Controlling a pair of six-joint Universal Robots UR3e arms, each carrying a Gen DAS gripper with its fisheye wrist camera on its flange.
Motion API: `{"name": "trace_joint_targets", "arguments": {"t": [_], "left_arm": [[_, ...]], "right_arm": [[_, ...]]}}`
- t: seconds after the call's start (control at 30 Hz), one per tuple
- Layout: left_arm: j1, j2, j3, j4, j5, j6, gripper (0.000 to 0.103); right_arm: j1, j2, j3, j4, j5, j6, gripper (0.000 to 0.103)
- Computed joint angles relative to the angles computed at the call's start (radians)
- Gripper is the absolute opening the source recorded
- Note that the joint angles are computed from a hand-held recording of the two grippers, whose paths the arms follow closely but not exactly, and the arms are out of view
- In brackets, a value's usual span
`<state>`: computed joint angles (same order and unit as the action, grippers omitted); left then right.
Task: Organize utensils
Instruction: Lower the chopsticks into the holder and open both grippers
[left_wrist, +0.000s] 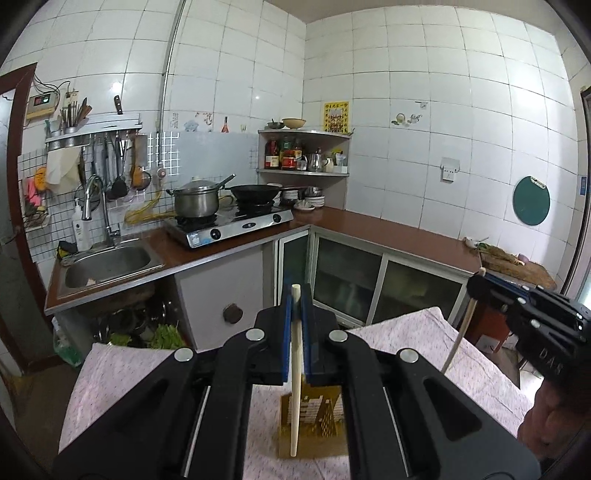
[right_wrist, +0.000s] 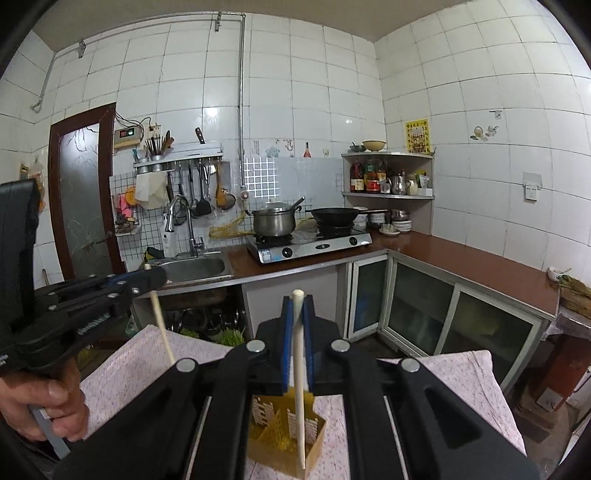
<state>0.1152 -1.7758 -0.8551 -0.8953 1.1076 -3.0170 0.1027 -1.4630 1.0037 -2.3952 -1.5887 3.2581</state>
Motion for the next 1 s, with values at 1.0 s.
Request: {"name": "trace_joint_targets", "arguments": {"t": [1.0], "left_arm": [[-0.018, -0.140, 0.017, 0.031, 0.056, -0.004, 0.026]], "right_arm": [[-0.079, 0.106, 0.020, -0.050, 0.067, 0.033, 0.024]]}}
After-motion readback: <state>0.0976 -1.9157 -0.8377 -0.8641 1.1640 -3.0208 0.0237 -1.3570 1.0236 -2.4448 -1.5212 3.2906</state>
